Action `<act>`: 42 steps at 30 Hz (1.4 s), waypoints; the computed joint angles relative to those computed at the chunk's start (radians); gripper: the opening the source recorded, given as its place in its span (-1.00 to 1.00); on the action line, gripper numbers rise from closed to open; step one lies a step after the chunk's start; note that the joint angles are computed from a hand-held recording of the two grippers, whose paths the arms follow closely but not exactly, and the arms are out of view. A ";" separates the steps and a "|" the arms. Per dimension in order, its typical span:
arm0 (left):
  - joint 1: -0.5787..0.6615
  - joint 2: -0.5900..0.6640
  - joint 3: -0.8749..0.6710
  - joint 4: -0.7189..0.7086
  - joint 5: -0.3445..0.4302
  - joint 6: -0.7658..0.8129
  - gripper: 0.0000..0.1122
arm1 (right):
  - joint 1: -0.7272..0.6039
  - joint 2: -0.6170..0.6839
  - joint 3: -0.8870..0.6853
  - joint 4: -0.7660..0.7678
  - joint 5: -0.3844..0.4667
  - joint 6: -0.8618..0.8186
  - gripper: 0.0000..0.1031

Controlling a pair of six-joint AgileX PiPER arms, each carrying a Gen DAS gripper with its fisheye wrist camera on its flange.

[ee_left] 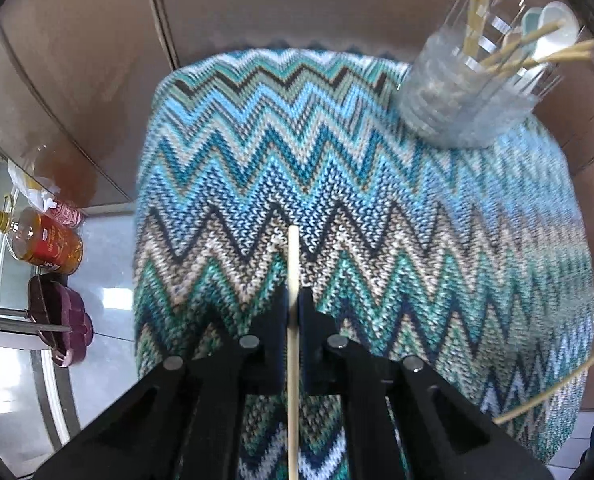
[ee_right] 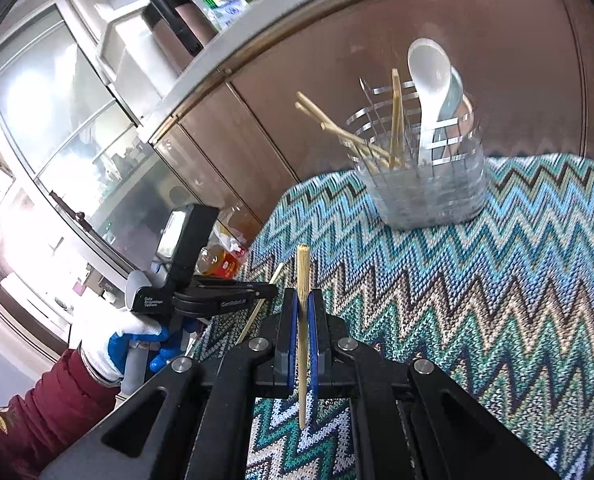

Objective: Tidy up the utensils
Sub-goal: 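Lift the held chopsticks upright toward the wire holder with both tools, then release the chopsticks into the wire holder by opening both tools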

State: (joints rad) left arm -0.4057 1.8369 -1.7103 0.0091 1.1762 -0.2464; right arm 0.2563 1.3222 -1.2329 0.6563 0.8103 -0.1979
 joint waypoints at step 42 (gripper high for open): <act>-0.191 0.411 -0.980 0.608 -0.405 -0.692 -0.92 | -0.005 0.358 -0.666 -0.460 -0.202 0.118 -0.90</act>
State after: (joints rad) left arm -0.5967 2.2477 -2.6908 0.6176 0.7716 -0.9381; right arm 0.2516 1.6798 -1.8989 0.1963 0.6087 -0.0795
